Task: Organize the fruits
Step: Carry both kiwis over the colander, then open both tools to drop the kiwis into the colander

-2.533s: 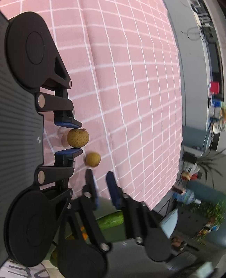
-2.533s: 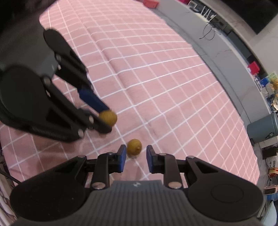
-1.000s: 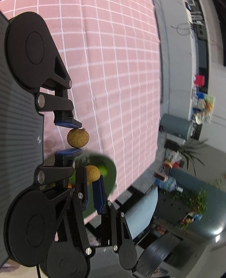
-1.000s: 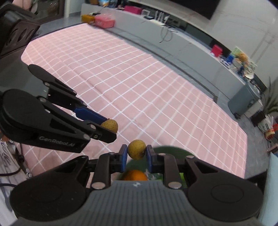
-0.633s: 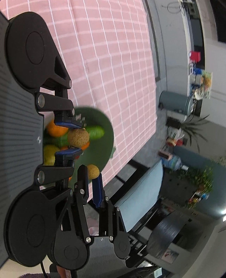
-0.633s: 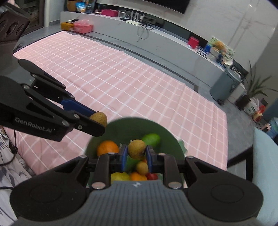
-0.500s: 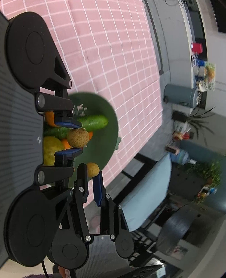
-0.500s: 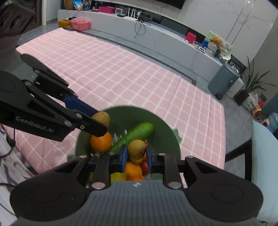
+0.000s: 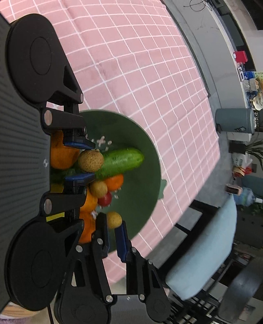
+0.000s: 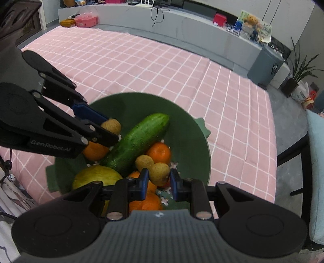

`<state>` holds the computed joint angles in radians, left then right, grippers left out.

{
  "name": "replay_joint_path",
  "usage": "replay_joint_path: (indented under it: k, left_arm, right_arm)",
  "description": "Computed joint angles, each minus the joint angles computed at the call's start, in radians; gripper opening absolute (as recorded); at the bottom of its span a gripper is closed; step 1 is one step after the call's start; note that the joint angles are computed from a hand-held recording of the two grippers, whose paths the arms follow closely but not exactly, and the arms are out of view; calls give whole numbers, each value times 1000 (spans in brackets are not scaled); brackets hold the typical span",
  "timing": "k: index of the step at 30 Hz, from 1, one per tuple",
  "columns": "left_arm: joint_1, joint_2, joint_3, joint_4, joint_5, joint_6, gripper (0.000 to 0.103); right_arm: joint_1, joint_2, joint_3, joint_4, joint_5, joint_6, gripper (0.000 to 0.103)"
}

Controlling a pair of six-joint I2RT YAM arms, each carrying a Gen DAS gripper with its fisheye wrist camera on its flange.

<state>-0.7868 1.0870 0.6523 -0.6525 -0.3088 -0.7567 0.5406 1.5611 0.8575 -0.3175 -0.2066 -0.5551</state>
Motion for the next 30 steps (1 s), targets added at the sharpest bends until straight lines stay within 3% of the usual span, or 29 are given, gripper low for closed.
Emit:
replay_joint_path:
  k: [13,25,30]
  left_arm:
    - [54,91,15,11,18,55,28]
    - [104,59,-9,31,61,67,33]
    - [99,0,-22,23,55,40,50]
  right_arm:
    - [-23,109,64,0,-21,-22,18]
    - [-26,132,74,2,-27,-26,18]
    - [-29,122,76,-4,-29,-28,18]
